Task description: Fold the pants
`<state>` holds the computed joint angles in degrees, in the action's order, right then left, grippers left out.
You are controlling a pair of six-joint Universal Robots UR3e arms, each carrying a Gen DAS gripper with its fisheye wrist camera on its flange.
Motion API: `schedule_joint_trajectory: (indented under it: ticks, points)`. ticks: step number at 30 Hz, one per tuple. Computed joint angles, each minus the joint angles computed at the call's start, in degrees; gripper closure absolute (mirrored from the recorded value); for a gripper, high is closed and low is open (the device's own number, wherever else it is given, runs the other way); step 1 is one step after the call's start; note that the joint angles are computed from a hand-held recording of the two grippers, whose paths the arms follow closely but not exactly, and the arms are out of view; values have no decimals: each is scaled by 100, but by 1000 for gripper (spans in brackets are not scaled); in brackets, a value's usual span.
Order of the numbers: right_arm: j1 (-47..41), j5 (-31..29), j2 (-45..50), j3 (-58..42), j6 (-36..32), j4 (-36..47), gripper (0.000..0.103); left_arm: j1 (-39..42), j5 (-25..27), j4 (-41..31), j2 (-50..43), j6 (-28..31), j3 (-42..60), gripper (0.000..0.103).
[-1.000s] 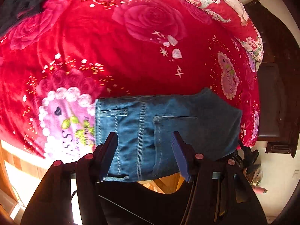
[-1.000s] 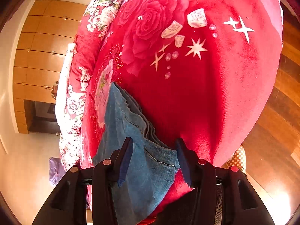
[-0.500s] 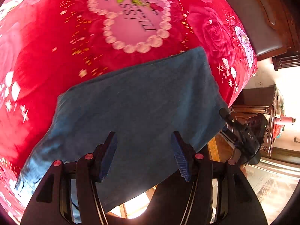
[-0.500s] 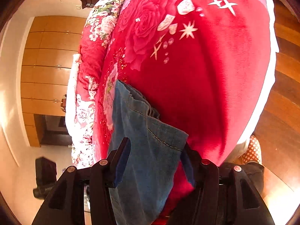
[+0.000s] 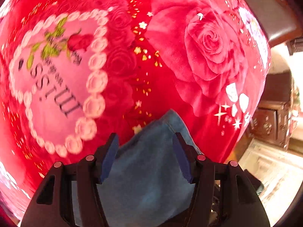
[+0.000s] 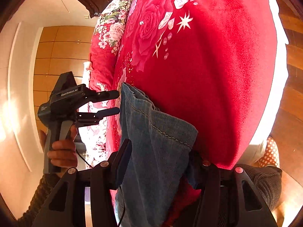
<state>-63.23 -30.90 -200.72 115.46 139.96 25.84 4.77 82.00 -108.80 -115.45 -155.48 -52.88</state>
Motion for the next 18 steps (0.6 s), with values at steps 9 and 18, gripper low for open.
schedule_joint_trajectory:
  ticks: [9, 18]
  points:
    - [109, 266, -168, 291, 158, -3, 50, -390, -75, -423, -794, 736, 513, 21]
    - [-152, -48, 53, -48, 21, 20, 86, -610, 13, 959, 472, 1213, -1459, 57]
